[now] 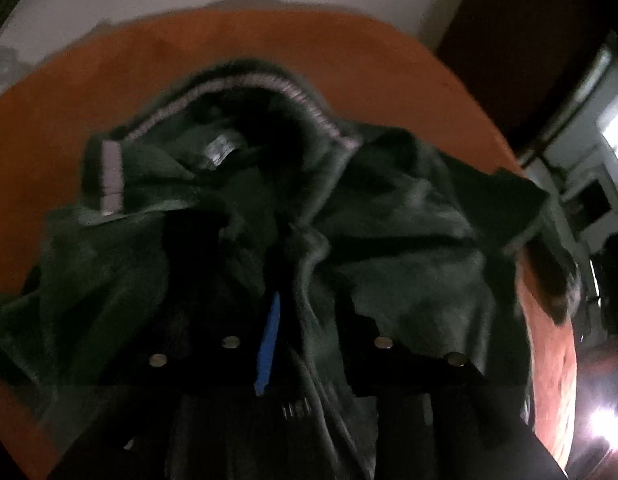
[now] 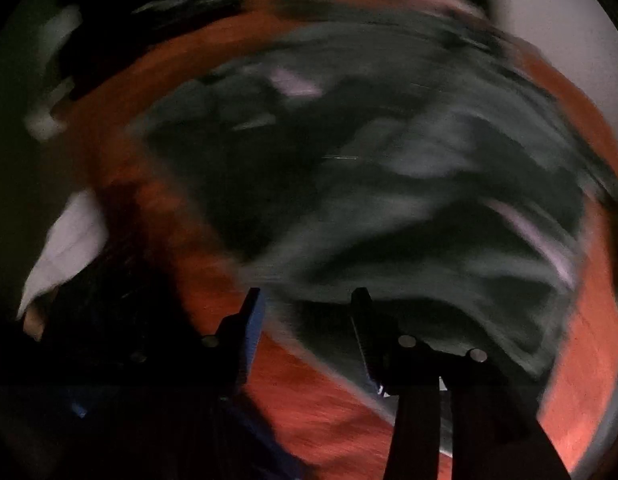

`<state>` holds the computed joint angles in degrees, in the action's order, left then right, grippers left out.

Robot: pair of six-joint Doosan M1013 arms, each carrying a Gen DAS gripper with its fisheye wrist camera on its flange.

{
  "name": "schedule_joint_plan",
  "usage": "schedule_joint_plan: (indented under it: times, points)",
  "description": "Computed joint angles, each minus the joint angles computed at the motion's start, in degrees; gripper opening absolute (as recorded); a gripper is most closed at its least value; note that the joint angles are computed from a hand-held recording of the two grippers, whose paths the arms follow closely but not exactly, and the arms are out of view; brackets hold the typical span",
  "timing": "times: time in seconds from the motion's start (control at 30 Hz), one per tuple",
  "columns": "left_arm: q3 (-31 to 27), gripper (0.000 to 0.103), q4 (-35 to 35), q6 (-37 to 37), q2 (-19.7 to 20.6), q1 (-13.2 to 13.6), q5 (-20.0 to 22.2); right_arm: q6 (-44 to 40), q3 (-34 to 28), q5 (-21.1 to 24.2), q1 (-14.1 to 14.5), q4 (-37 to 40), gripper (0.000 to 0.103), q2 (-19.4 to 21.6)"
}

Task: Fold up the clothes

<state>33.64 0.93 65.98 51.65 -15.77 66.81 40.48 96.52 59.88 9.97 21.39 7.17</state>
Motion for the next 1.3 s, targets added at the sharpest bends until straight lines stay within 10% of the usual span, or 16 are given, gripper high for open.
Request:
schedule_joint_plan:
  times: [0.17,0.37,0.47,0.53,1.13,1.3]
  points:
    - [16.63,0.045,-7.01,7.13,-9.07,-2.98,-6.50,24.00,-2.33,-7.05,-5.24,-7.78,0.043,1.01]
    - [20.50,0.045,-9.22,8.82,-7.76,-6.33,1.98,38.09,-4.72,-4.20,-10.58,-8.12,0.042,4.36]
    - [23.56,0.042,-10.81,6.47,-9.20,-6.01,-2.69,38.99,-4.98,-4.28,-10.96,-6.76,0.042,4.88]
    - [24.55,0.007,-13.50,5.17,-9.89,-5.15,-4.70,37.57,-5.01,-4.77,-10.34,-7.14,0.042,4.84]
    - [28.85,0.027,-8.92,1.36,-13.99,-6.40,-6.17,41.44,-3.62,-1.74,-11.93,-8.87,0.042,5.05]
    - [30.09,0.028,-4.34,3.46,-13.48,-8.28,-5.34,42.31,-1.72,2.73,-14.48,-1.21,0.010,4.69]
